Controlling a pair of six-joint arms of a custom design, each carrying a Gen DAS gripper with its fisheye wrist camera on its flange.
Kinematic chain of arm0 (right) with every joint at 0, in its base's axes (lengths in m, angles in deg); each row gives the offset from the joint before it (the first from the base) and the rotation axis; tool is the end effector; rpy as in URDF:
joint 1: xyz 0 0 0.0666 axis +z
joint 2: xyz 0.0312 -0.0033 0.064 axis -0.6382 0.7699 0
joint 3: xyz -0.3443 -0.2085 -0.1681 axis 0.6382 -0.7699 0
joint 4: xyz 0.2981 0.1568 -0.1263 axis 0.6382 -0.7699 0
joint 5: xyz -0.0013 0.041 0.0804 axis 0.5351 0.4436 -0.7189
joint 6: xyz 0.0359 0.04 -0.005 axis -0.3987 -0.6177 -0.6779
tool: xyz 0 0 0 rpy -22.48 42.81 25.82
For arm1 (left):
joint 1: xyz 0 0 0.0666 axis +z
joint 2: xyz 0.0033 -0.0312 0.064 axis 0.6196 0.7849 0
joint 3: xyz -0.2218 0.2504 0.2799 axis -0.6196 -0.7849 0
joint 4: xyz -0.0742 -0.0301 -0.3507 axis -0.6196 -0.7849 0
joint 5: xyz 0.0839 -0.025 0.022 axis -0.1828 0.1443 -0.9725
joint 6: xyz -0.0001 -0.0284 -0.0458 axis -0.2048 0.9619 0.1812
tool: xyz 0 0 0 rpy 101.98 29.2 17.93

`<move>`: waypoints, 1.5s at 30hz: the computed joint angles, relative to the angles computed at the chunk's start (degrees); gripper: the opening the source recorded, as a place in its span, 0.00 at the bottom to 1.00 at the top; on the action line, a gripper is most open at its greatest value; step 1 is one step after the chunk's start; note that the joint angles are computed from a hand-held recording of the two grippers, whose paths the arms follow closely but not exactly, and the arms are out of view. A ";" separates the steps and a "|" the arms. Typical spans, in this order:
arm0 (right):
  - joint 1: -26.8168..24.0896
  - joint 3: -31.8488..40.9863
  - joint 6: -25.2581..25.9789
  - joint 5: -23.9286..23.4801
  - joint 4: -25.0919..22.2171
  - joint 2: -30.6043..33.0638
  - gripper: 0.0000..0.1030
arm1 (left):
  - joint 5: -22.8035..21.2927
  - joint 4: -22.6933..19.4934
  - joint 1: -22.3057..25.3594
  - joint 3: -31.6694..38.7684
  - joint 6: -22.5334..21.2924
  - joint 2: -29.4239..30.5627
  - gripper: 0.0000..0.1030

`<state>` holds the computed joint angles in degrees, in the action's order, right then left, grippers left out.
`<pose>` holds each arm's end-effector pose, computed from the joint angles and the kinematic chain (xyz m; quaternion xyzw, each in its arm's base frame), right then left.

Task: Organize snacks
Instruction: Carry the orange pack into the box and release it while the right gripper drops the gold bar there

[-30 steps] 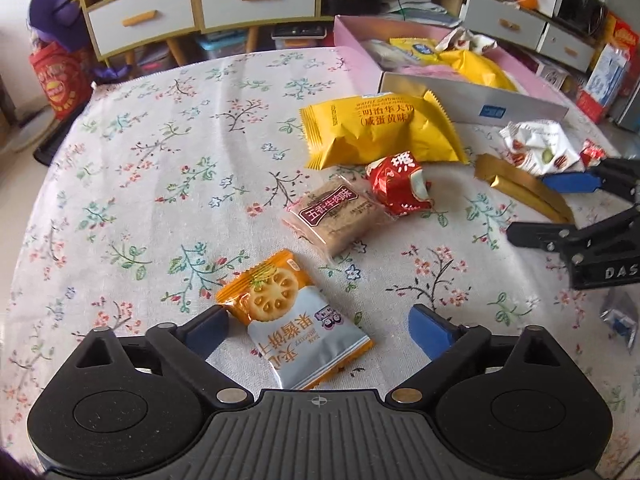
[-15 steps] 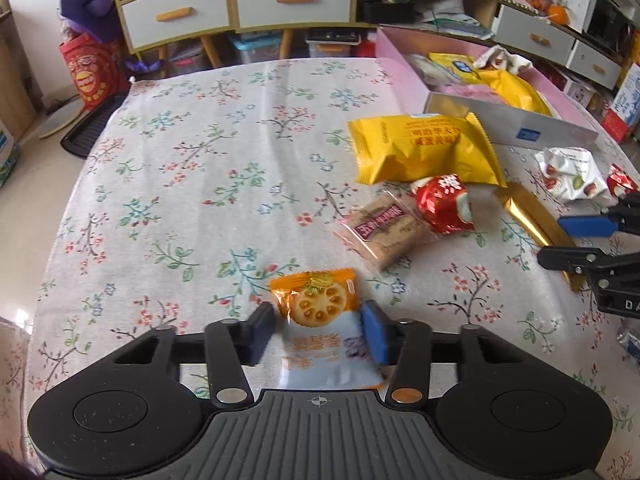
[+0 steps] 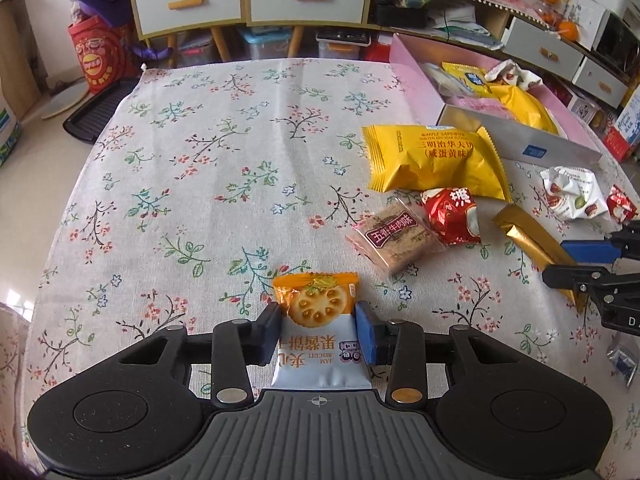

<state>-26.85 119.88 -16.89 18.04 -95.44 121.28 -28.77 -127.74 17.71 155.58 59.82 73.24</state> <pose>0.4663 0.1023 0.3365 -0.0372 0.9462 0.0106 0.3213 0.5533 -0.2150 0.3472 0.2678 0.9217 -0.1117 0.2574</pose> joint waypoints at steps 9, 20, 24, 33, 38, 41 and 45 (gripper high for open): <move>-0.82 1.31 -3.05 -3.21 -0.83 -0.84 0.26 | 1.36 0.35 0.11 0.79 1.92 -0.47 0.36; -1.99 1.54 -6.52 -5.66 0.52 -2.43 0.23 | 2.35 1.16 -0.99 2.76 5.09 -0.59 0.36; -2.56 1.69 -7.78 -7.04 1.22 -2.75 0.09 | 2.73 1.16 -1.61 3.68 6.32 -0.31 0.36; -3.25 2.24 -7.54 -9.16 -2.53 -0.92 0.40 | 2.13 0.14 -3.17 4.36 6.91 0.00 0.36; -1.67 3.05 -4.40 -5.60 -4.99 1.01 0.46 | 1.93 -0.01 -3.68 3.95 6.66 -0.40 0.36; -0.88 3.38 -2.64 -3.89 -6.33 1.81 0.42 | 2.03 -0.12 -3.96 3.88 6.61 -0.58 0.36; 0.64 2.82 0.51 -0.01 -6.18 1.84 0.29 | 1.93 -0.08 -4.34 3.72 6.49 -0.83 0.36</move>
